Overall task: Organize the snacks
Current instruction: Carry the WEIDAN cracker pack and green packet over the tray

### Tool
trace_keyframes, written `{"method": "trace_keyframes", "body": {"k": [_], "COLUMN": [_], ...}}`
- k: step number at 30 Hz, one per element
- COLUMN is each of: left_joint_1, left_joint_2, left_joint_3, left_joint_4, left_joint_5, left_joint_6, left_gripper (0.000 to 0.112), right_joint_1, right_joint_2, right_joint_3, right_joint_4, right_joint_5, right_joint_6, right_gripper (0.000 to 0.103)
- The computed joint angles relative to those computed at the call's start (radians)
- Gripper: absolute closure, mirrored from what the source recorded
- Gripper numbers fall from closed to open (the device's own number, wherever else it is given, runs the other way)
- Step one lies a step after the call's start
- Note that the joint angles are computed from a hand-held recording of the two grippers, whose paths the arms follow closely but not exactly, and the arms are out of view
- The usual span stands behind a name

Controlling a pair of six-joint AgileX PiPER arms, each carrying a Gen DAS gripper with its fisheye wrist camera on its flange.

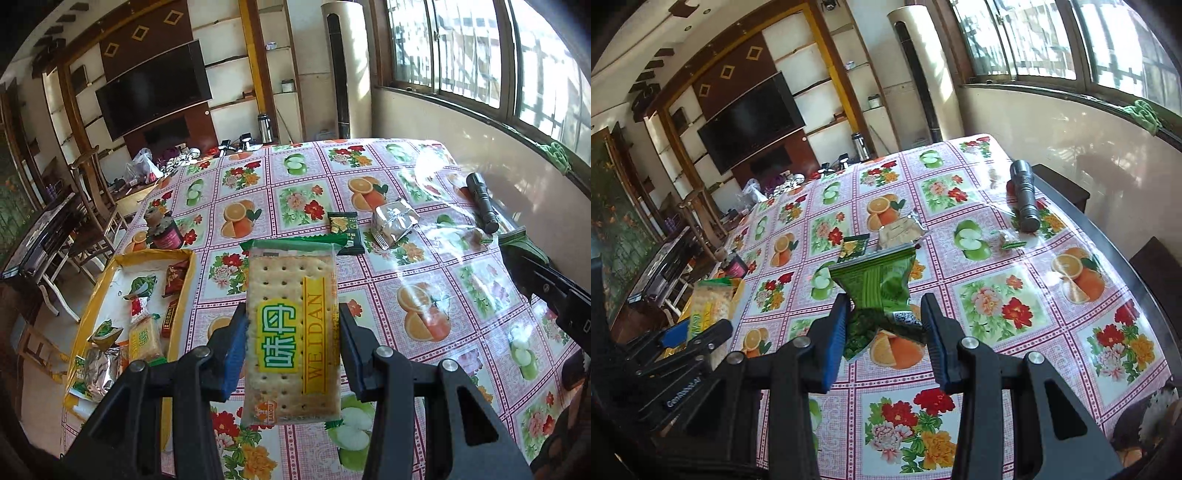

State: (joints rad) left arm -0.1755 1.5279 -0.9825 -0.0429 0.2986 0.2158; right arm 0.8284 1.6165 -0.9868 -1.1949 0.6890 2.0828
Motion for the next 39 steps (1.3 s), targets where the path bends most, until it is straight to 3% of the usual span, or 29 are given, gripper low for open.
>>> {"method": "trace_keyframes", "body": {"k": [10,19,31,39], "left_joint_1": [0.069,0.174,0.316,0.401], "left_joint_2": [-0.036,-0.03,0.037,0.091], "left_joint_3": [0.035,0.032,-0.005,-0.049], "left_joint_4": [-0.07,-0.265,-0.476,-0.498], "left_joint_5": [-0.037,-0.043,-0.017,-0.017], "left_joint_6": [0.072,0.274,0.501,0.529], "left_gripper": [0.067,0.067,0.067,0.067], "right_joint_1": [0.077,0.106,0.138,0.117], "right_joint_2": [0.076,0.161,0.308,0.39], "right_joint_3": [-0.096,-0.209,-0.431,-0.542], "right_joint_4": [0.001,0.045,0.168,0.226], "right_joint_5": [-0.011,-0.04,0.024,-0.112], "right_joint_6": [-0.036,-0.115,-0.318,-0.411], "right_gripper": [0.062,0.062,0.062,0.062]}}
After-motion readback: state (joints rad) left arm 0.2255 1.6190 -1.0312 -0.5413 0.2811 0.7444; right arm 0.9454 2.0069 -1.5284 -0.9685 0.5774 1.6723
